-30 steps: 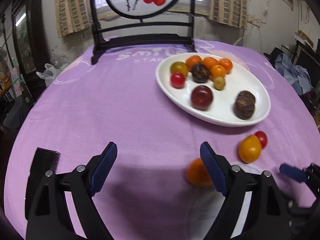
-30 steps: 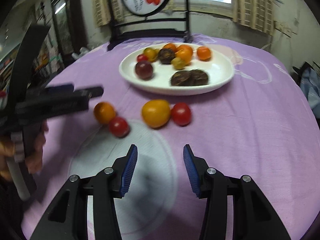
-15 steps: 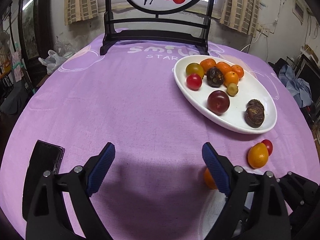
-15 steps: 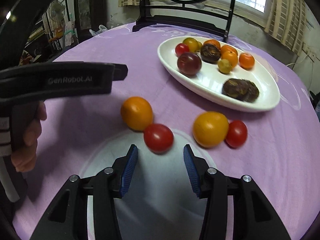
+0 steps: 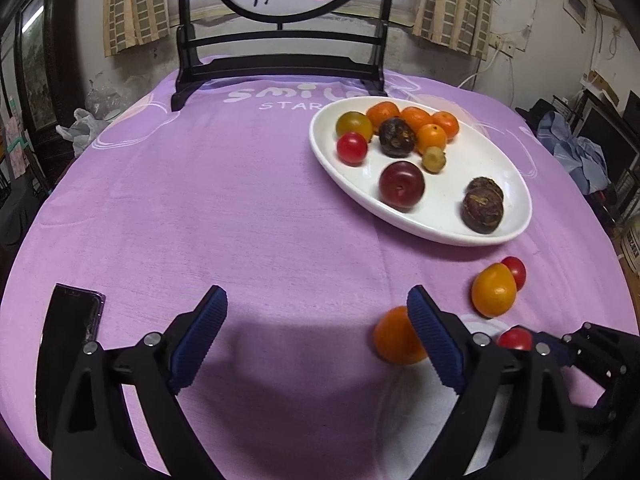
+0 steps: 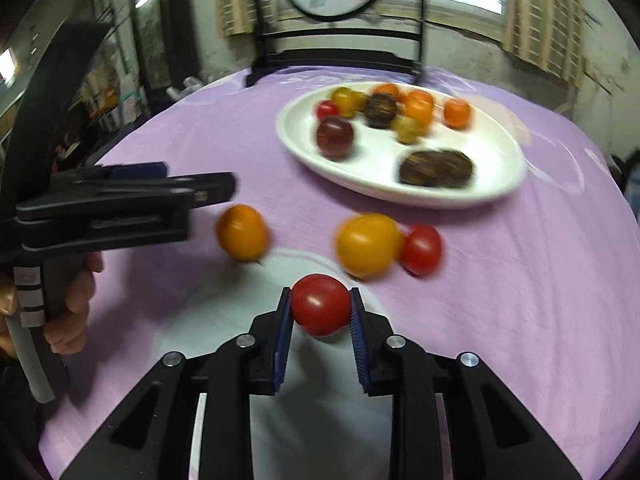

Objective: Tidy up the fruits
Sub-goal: 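Grasp a red cherry tomato with the right tool while the left tool grasps an orange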

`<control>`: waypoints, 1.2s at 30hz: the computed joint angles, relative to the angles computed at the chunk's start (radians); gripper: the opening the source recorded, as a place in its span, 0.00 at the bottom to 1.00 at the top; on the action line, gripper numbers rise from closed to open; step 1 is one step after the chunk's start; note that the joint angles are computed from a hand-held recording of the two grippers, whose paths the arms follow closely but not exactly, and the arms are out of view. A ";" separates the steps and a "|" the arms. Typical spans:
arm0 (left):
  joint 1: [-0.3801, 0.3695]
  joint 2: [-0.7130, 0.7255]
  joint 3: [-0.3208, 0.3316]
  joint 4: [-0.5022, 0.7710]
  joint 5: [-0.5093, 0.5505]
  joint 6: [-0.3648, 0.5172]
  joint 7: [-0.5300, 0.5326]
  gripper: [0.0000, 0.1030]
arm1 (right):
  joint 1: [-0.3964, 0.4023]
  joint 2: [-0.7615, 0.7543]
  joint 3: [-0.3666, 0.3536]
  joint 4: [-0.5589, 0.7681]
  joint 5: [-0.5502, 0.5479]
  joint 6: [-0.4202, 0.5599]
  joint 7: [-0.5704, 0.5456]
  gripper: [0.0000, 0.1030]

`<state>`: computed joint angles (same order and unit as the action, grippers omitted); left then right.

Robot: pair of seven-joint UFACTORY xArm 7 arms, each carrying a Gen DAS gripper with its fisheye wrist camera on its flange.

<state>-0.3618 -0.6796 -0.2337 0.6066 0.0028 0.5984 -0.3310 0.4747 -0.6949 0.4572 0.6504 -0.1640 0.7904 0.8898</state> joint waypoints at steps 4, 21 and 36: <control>-0.008 -0.002 -0.014 -0.006 0.002 -0.003 -0.011 0.87 | -0.002 -0.099 -0.021 -0.058 0.012 0.006 0.027 0.27; -0.094 -0.024 -0.011 -0.025 -0.027 -0.071 0.036 0.87 | -0.030 -0.138 0.009 -0.058 0.004 0.034 0.013 0.28; -0.099 0.044 -0.013 -0.008 -0.041 -0.007 0.048 0.38 | -0.029 -0.131 0.010 -0.055 0.003 0.035 0.019 0.28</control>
